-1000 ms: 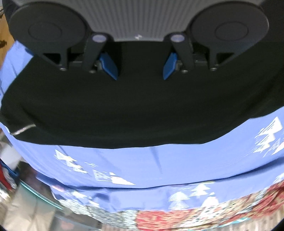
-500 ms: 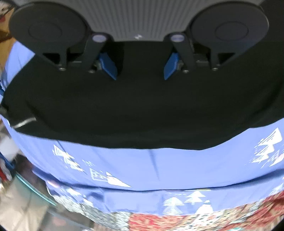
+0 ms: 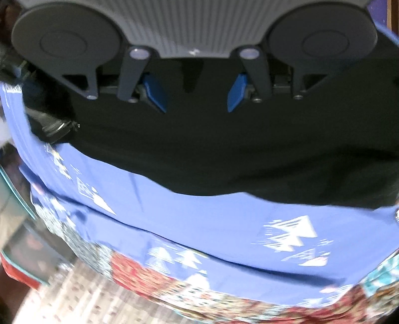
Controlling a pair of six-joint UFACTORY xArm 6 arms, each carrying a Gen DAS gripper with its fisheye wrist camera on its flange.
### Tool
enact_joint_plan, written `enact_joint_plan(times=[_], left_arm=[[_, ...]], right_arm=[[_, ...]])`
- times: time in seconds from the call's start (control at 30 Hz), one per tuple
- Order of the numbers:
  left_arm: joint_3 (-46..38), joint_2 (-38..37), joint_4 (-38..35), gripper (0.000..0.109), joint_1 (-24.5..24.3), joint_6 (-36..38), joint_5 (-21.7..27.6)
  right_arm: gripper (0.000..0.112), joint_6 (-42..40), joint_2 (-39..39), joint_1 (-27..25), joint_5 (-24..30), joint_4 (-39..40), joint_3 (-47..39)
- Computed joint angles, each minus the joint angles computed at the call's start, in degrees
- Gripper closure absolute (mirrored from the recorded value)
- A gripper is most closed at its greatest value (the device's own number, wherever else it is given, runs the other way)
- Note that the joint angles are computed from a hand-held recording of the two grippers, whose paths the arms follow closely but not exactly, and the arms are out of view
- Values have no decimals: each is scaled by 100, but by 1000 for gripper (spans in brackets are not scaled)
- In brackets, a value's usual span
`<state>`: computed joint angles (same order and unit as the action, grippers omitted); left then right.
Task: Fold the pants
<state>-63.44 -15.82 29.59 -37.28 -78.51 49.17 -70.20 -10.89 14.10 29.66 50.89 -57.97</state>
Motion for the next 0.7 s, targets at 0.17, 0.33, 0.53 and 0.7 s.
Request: enact_joint_plan(times=[0.17, 0.33, 0.53, 0.7], left_arm=[[946, -1210, 504, 51, -121, -767, 320], [1611, -2443, 1027, 46, -479, -1613, 1325], [1921, -3250, 1231, 46, -676, -2128, 2373], [2125, -3481, 1120, 46, -567, -2240, 2462]], right_arm=[[62, -1, -192, -132, 1079, -483, -141], [62, 98, -111, -448, 1173, 485, -605], [46, 386, 320, -179, 704, -417, -746], [94, 1187, 539, 36, 197, -1341, -588]])
